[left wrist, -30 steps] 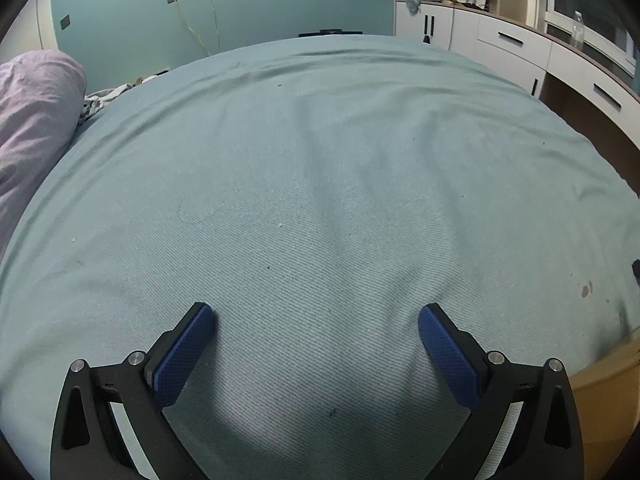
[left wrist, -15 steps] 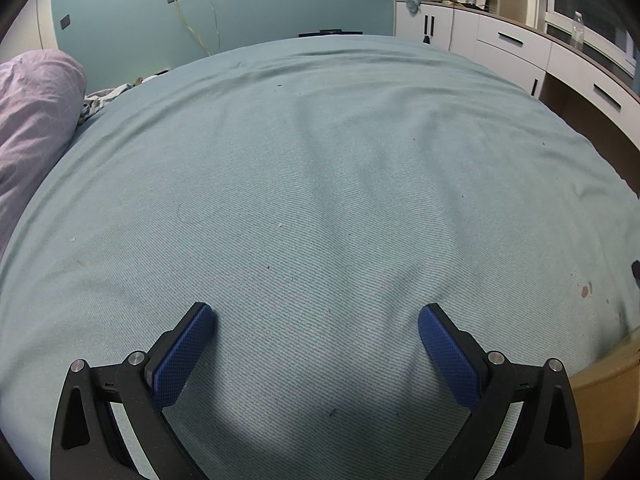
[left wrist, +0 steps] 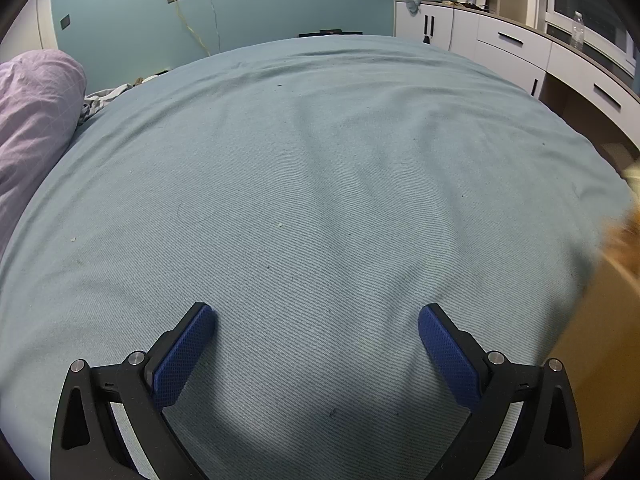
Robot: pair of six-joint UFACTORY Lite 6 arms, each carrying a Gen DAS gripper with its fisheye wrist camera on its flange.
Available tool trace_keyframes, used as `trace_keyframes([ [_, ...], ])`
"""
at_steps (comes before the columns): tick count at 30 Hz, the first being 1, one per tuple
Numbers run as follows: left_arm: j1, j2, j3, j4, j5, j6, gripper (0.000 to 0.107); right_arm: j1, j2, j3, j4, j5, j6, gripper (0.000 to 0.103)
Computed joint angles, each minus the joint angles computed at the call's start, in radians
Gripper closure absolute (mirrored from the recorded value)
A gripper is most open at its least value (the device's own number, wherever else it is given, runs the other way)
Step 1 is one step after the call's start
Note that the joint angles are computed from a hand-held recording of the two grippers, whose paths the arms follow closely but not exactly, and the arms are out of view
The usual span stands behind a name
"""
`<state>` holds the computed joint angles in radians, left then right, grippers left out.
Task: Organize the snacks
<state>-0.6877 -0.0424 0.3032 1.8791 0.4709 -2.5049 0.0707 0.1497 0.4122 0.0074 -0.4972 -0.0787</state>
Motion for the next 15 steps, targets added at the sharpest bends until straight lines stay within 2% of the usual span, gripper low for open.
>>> trace_keyframes([
  [3, -0.001, 0.002, 0.001, 0.002, 0.001, -0.003, 0.004, -0.018, 0.026, 0.009, -0.018, -0.023, -0.001, 0.0],
  [4, -0.002, 0.003, 0.0, 0.002, 0.002, -0.005, 0.004, 0.005, 0.061, 0.001, 0.017, -0.064, -0.012, 0.0],
  [6, -0.002, 0.005, 0.001, 0.005, 0.003, -0.008, 0.004, 0.037, 0.052, -0.013, 0.068, -0.072, -0.025, 0.0],
  [15, 0.002, 0.015, 0.007, 0.019, 0.004, -0.02, 0.004, 0.052, 0.018, -0.025, 0.1, -0.046, -0.037, 0.0],
])
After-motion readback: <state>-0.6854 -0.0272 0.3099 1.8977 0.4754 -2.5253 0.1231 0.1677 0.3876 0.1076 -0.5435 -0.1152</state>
